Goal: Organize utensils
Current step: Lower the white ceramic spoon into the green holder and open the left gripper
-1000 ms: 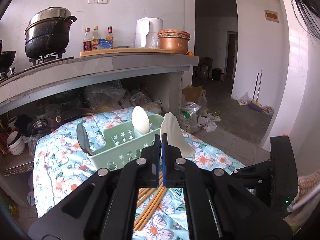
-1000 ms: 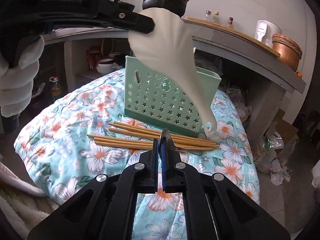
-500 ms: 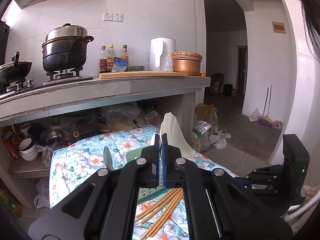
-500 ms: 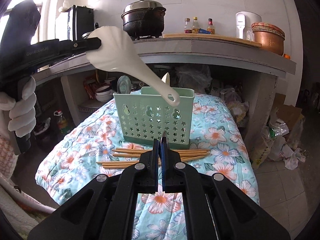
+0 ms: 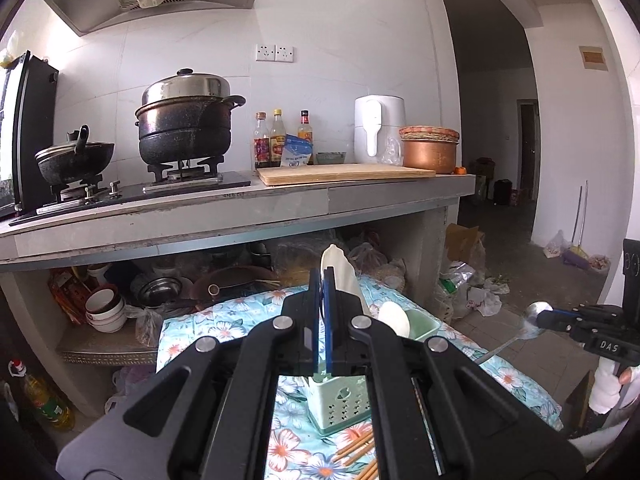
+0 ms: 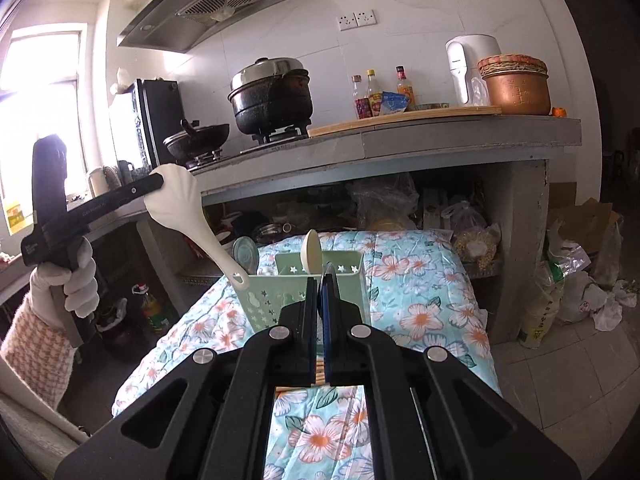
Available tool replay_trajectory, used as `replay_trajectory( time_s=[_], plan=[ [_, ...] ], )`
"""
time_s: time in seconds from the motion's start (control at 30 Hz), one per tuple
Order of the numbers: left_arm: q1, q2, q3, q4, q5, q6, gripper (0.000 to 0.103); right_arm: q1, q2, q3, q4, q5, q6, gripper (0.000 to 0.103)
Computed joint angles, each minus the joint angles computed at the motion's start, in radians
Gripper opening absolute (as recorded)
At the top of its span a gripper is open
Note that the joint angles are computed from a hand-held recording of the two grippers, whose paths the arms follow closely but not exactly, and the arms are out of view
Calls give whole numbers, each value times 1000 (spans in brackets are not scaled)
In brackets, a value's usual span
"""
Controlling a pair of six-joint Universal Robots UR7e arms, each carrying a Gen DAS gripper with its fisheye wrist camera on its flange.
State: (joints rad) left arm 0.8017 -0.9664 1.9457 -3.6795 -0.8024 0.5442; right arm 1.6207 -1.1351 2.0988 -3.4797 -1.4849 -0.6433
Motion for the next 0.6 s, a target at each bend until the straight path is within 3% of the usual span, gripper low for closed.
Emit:
replay_trajectory(
  time_s=[0.33, 0.6],
  plan=[
    [37, 85, -137, -42, 47, 175, 1, 19, -9, -84, 39, 84, 7, 2],
    [76, 167, -233, -38, 106, 270, 1, 23, 21, -218, 195, 205, 62, 2]
  ],
)
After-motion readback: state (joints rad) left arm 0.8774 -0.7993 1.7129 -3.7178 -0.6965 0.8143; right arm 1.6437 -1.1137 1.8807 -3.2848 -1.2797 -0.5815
